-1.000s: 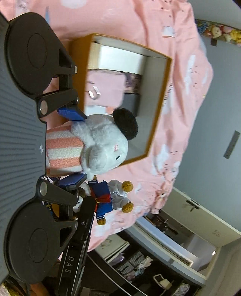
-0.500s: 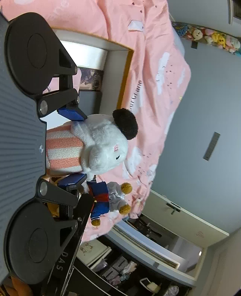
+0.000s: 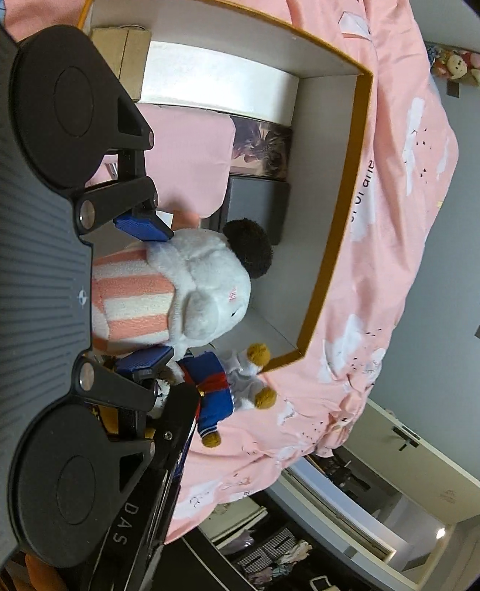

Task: Organize objects
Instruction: 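Lower the white plush with the left gripper while the right gripper lowers the duck plush into the box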

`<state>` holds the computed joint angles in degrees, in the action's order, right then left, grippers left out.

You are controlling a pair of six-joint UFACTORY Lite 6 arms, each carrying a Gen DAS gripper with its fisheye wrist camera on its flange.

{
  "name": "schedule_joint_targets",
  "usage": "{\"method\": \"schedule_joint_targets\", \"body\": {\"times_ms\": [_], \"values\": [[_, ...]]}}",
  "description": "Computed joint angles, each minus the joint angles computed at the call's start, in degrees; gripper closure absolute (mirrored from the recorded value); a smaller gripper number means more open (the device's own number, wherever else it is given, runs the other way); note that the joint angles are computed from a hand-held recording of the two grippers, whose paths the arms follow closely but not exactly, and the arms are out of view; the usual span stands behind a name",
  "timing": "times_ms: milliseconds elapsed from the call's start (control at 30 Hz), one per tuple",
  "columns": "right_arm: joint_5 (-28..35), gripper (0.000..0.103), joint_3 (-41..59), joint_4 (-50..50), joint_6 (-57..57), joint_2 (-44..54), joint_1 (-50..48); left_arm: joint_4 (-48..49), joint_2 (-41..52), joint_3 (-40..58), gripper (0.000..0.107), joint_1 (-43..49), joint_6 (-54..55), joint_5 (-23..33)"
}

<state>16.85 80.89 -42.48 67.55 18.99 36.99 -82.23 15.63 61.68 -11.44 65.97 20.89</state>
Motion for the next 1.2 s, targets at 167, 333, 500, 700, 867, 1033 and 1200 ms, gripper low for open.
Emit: {"method": "schedule_joint_targets", "body": {"times_ms": [167, 333, 500, 700, 867, 1033, 1200], "values": [[2.6, 0.064, 5.8, 9.4, -9.3, 4.6, -0.7, 2.1, 4.4, 2.8, 0.038, 0.1, -1.7, -0.2], [5.1, 0.064, 12.9, 16.6, -18.6, 11.1, -1.4, 6.6, 8.4, 5.4, 0.038, 0.0, -5.5, -0.3], [9.4, 0.064, 19.7, 20.5, -24.5, 16.4, -1.4, 12.0, 9.9, 6.5, 0.037, -1.1, -10.0, -2.2], [14.1, 0.064, 25.9, 26.2, -31.0, 21.4, -2.3, 20.9, 11.2, 8.0, 0.035, -3.1, -17.4, -4.3], [16.7, 0.063, 29.5, 26.7, -33.7, 23.9, -1.9, 22.3, 11.4, 8.1, 0.030, -3.3, -17.9, -4.6], [16.9, 0.062, 29.7, 27.2, -34.3, 23.8, -1.9, 16.2, 9.7, 5.9, 0.029, -1.3, -11.6, -2.4], [14.7, 0.059, 26.2, 29.2, -35.8, 21.1, -2.6, 12.2, 7.2, 4.1, 0.033, 2.0, -5.8, 3.4]]}}
